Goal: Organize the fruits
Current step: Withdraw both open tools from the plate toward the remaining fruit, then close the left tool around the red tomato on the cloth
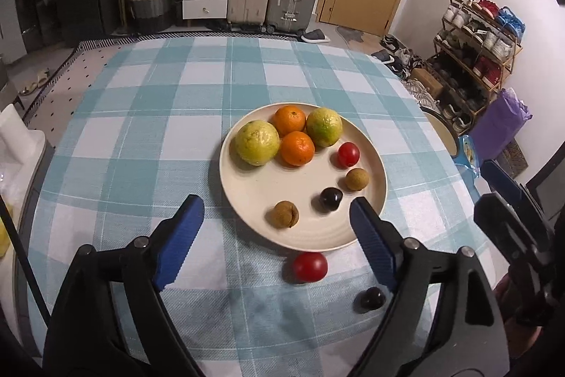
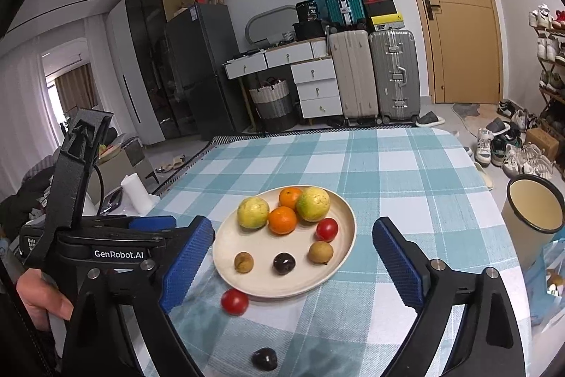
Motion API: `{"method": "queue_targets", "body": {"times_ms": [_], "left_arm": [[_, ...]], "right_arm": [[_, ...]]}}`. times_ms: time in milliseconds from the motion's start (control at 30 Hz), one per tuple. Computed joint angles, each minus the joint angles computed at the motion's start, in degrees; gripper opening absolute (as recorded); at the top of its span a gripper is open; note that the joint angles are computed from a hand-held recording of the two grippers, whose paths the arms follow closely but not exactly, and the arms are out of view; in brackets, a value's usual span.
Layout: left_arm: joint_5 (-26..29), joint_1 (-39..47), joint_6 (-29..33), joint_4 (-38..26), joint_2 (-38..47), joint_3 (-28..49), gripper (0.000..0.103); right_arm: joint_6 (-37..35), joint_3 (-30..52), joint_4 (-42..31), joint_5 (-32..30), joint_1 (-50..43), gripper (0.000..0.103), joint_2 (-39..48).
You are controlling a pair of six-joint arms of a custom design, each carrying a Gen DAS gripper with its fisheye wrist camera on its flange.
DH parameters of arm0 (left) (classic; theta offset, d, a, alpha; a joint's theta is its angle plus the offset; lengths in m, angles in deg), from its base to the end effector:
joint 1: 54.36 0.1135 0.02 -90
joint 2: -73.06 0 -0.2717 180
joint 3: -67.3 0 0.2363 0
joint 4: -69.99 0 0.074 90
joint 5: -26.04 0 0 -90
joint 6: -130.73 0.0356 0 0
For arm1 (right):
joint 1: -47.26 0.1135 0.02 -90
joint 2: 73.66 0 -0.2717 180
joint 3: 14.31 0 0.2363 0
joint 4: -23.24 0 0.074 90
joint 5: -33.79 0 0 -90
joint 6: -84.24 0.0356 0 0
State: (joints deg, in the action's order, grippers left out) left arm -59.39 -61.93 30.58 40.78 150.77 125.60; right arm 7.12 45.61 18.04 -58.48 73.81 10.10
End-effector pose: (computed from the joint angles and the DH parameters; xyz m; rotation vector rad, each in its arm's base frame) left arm 0.2548 -0.0367 0.2183 -0.0181 2.4296 -0.2371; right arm 0.2699 0.1364 0.2349 -0.2755 2.0920 0.4583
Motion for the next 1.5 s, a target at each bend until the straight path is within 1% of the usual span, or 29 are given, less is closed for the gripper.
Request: {"method": "queue_targets", "body": {"times_ms": [100,200,267,333,467,533,633,767,933,1067,1200,1300,1433,1500], "left_arm": [[1.5,1.3,-0.1,0.7,-2.0,-2.3,0.088],[1.3,1.7,0.0,1.4,-3.9,-4.6,0.091],[1.6,2.1,0.1,2.0,-5.5,-6.4,0.098],[1.9,2.3,0.0,2.8,-7.0,-8.3,0.101],[2.5,2.8,0.6,4.8,-8.9,-12.1,0.102],[1.9,2.6,1.1,6.0,-8.7,-13.9,0.102],[2.6,2.8,1.4,6.9,-6.0,-15.6,0.102],[2.1,1.7,1.1,9.7,-3.0,-18.0,0.102],[3.0,0.8,0.8,12.4,0.5,-18.5,0.102],[1.1,-0.7,-0.3,13.6,3.8,-17.4,0.102],[3.9,0.1,-0.9,14.5,7.4,-15.5,0.101],[4.7,-0.3,-0.9,15.5,9.1,-14.4,0.101],[5.6,-0.7,-1.0,16.9,10.5,-13.1,0.097],[5.7,-1.0,-1.2,17.2,11.3,-12.4,0.092]], "right_arm": [[0.7,-1.4,0.3,0.7,1.0,0.098,-1.6],[1.8,-3.0,0.7,1.3,1.7,0.099,-2.9],[2.6,-4.1,1.2,1.0,1.9,0.100,-3.5],[3.0,-5.2,1.8,0.5,2.2,0.101,-4.1],[4.5,-7.4,2.4,0.1,2.7,0.102,-5.3],[5.1,-8.2,2.4,0.4,3.0,0.102,-5.8],[5.7,-9.4,2.3,1.4,3.7,0.102,-6.6],[6.1,-11.0,2.6,2.3,4.5,0.103,-7.3],[7.0,-12.6,3.3,2.5,5.0,0.103,-6.5],[7.4,-13.5,3.9,1.8,4.5,0.103,-5.7],[7.8,-14.2,4.7,0.4,3.3,0.103,-4.4],[8.2,-14.7,5.5,-0.5,2.4,0.103,-3.5],[7.9,-14.8,6.2,-1.7,1.4,0.103,-2.4],[7.6,-14.6,6.4,-2.1,0.7,0.103,-1.7]]}}
